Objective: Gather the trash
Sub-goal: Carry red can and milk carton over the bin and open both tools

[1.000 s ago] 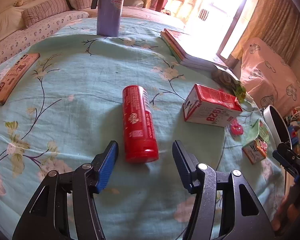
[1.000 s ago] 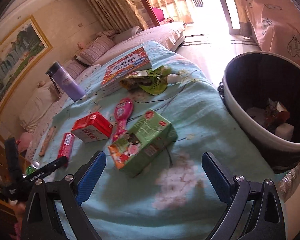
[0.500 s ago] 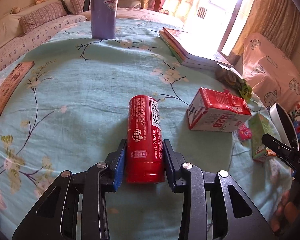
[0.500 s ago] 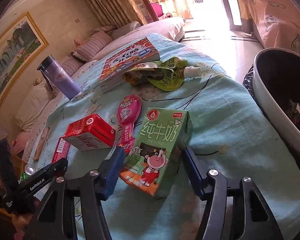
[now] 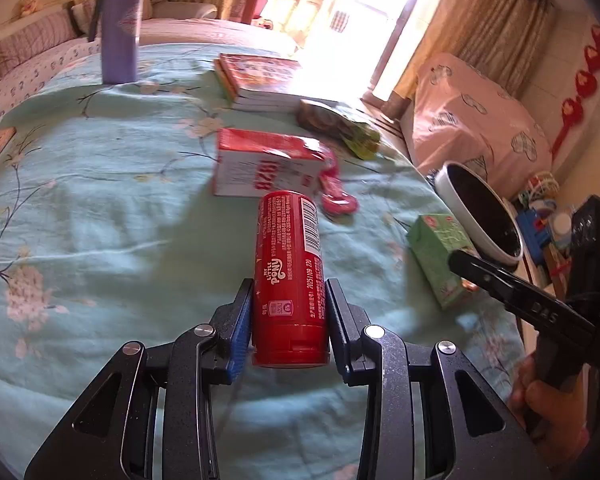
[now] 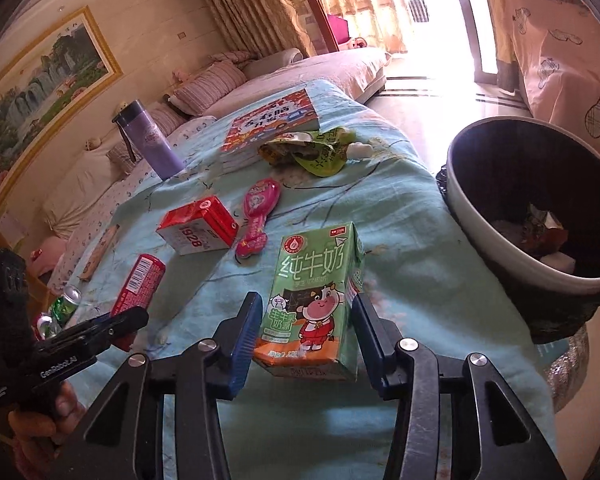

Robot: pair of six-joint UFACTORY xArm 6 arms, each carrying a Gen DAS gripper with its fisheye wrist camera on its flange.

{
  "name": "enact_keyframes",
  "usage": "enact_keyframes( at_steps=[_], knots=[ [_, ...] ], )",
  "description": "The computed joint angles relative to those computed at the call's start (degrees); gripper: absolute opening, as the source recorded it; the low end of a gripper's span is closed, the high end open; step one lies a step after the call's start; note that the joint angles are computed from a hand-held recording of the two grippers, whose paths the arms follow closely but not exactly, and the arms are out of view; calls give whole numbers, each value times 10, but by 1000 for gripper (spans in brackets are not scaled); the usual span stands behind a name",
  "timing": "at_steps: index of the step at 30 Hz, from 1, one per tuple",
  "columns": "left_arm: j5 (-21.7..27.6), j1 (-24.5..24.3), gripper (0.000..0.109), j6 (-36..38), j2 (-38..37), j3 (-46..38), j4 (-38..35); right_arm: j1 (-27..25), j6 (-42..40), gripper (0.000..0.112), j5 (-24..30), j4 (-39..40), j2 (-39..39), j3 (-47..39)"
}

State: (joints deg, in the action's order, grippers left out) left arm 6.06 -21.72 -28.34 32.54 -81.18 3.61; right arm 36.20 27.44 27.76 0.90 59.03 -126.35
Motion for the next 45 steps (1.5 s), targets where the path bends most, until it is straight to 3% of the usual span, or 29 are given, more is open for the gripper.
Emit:
enact_keyframes(
  at_steps=[5,7,11,13,18,26,30,37,45],
  knots=[
    [15,-15,33,-17,-5,1,15,-4,12,52,14,-11,6,-2],
    [21,-15,33,-42,-10,4,43,-3,22,59,28,-27,22,-27],
    [31,-14,33,-84,-19,9,89,-2,13,52,48,-30,55,-74],
    [36,-17,33,-96,-19,5,103,-3,12,45,10,-25,23,-17],
    [50,-35,33,-85,-2,-30,100,-11,-1,45,-77,-7,-66,124],
    [94,-78,33,-6,62,-148,43,-38,-10,45,-167,19,-176,289],
    [121,-97,33,18,98,-218,35,-58,22,45,-199,-7,-217,351],
    [180,-119,33,51,171,-356,22,-82,37,45,-230,-9,-250,404],
    [261,-131,33,78,270,-532,8,-98,28,45,-236,2,-255,408]
  ],
)
